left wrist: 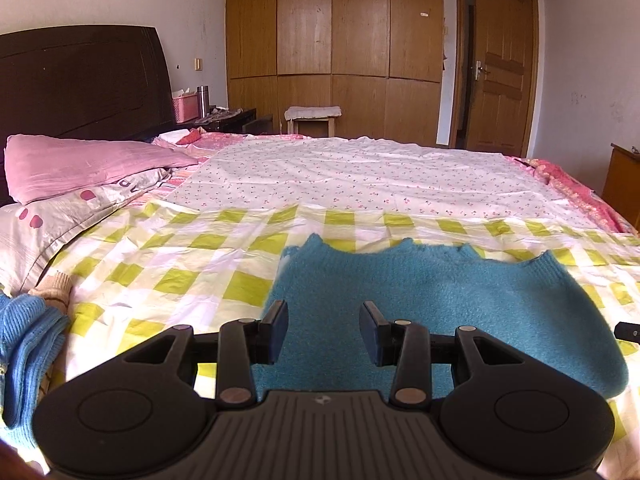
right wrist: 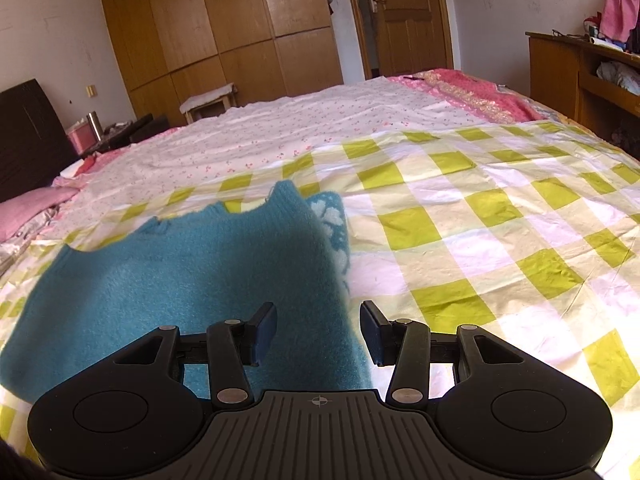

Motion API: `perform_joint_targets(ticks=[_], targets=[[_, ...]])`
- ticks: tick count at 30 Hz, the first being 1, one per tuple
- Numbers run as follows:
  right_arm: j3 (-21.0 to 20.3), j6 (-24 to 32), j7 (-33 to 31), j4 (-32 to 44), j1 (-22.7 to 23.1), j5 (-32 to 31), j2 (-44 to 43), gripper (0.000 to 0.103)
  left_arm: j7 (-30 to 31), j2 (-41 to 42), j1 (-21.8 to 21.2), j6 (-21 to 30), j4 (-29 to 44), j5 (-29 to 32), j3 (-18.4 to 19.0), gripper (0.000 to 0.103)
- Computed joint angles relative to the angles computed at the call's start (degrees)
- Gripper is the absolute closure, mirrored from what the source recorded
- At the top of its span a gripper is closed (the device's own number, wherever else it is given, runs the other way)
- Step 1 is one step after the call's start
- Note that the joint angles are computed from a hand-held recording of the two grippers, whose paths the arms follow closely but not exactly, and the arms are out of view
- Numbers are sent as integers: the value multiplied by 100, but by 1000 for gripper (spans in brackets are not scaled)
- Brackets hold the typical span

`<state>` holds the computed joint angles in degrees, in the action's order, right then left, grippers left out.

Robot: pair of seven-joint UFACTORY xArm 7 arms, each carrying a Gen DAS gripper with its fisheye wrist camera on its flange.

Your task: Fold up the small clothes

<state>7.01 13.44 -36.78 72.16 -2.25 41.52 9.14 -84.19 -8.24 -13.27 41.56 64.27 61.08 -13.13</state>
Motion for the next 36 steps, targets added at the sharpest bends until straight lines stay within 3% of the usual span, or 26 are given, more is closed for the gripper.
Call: perform_joint_targets(ticks=[5, 10, 16, 22, 28, 36], targets=[[-11, 46, -345, -182, 88, 220, -365, 58, -210, -247, 115, -429, -410, -12, 54, 57], [-70, 52, 78, -112, 506, -485, -369, 57, -721, -395, 489, -1216, -995, -19, 213, 57], [156, 182, 683, 438, 979, -1308, 81, 57, -1130, -444, 1001, -2058, -1483, 178, 285, 57], [440, 677, 1307, 1479, 1415, -1924, 884, 57, -1249, -226, 1387, -2928, -1551, 473, 359, 57], [409, 1140, 2071, 2754, 1997, -2712, 1813, 56, -1874, -132, 1598, -3375, -1494, 1393, 403, 57], [255, 2001, 3116, 4607, 2545, -3295, 3033, 52, -2042, -123, 1649, -3728, -1560, 1654, 577, 55]])
